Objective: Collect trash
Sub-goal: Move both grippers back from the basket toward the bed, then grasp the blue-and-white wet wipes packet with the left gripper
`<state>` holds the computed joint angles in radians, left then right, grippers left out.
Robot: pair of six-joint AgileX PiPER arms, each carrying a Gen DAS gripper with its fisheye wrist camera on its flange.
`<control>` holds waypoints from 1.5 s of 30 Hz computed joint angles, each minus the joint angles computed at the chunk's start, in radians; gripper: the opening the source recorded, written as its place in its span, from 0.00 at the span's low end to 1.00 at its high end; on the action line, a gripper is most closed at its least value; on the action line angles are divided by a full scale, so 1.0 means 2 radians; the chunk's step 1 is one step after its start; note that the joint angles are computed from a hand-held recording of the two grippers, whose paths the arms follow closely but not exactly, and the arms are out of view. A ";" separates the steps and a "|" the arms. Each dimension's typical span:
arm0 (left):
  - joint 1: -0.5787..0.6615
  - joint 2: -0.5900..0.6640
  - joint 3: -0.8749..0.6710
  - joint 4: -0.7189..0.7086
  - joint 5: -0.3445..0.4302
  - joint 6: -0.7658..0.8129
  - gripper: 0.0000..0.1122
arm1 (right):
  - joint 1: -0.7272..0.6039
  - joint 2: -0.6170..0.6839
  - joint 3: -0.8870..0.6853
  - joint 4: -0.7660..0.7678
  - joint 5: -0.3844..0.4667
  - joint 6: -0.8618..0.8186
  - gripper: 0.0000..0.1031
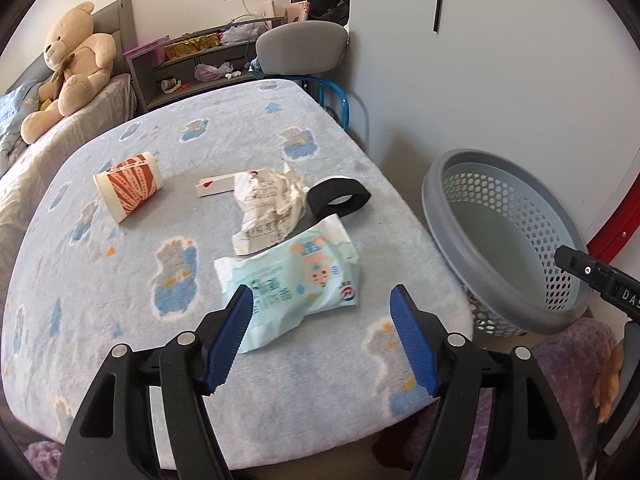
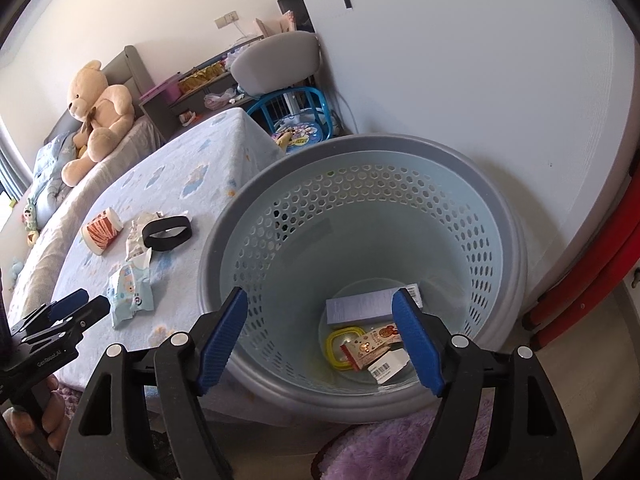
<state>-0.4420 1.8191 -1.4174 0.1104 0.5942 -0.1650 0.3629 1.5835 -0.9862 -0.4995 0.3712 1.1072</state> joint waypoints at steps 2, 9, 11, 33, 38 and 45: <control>0.018 -0.004 0.008 -0.021 -0.003 0.036 0.62 | 0.014 0.002 -0.009 -0.004 0.007 0.006 0.71; 0.081 0.015 -0.017 -0.148 0.023 0.236 0.65 | 0.059 0.016 -0.045 -0.019 0.029 0.028 0.74; 0.094 0.027 -0.032 -0.178 0.035 0.281 0.65 | 0.067 0.023 -0.059 -0.013 0.036 0.023 0.74; 0.124 0.153 -0.217 -0.287 0.179 0.469 0.66 | 0.086 0.049 -0.108 0.033 0.064 -0.024 0.74; 0.129 0.179 -0.253 -0.298 0.227 0.481 0.67 | 0.084 0.041 -0.104 0.034 0.063 -0.027 0.74; 0.126 0.150 -0.190 -0.300 0.195 0.467 0.69 | 0.077 0.028 -0.089 0.038 0.051 -0.026 0.74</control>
<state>-0.1892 2.1182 -1.7980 -0.4892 0.9847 0.7682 0.5176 1.6395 -1.1650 -0.4243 0.4740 1.0559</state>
